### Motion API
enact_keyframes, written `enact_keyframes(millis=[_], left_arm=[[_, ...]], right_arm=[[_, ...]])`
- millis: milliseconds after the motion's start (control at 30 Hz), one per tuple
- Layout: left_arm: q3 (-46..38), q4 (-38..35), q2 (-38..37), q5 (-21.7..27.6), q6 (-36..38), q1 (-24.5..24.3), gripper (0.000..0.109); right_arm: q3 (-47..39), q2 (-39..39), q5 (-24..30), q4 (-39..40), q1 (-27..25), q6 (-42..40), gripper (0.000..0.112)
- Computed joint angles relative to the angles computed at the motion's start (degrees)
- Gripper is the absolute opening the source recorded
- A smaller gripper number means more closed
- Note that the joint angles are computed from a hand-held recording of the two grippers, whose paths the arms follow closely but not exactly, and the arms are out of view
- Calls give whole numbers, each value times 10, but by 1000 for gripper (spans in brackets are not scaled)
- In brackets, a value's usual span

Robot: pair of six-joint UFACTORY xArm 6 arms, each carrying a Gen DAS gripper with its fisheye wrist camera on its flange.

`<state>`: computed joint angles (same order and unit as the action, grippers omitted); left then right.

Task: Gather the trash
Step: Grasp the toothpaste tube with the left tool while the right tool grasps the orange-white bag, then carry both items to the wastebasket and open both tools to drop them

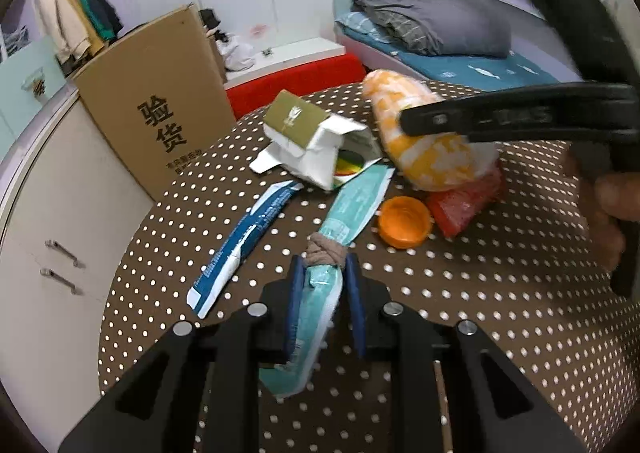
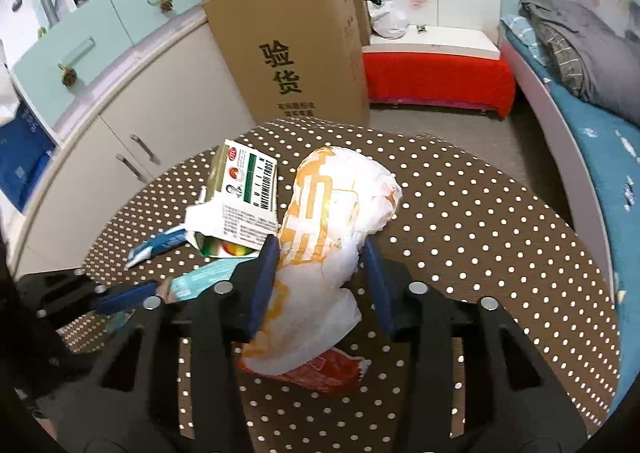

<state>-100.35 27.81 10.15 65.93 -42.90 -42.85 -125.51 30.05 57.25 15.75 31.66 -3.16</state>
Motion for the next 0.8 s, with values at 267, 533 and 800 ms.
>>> enact_keyframes(millis=[267, 533, 800], left_arm=[[15, -12, -7, -34, -45, -12, 20], [65, 45, -58, -52, -193, -64, 20], [-26, 107, -15, -32, -274, -124, 20]], right_arm=[[131, -101, -65, 110, -28, -65, 36], [305, -256, -117, 153, -69, -109, 36], [425, -380, -135, 196, -146, -152, 36]])
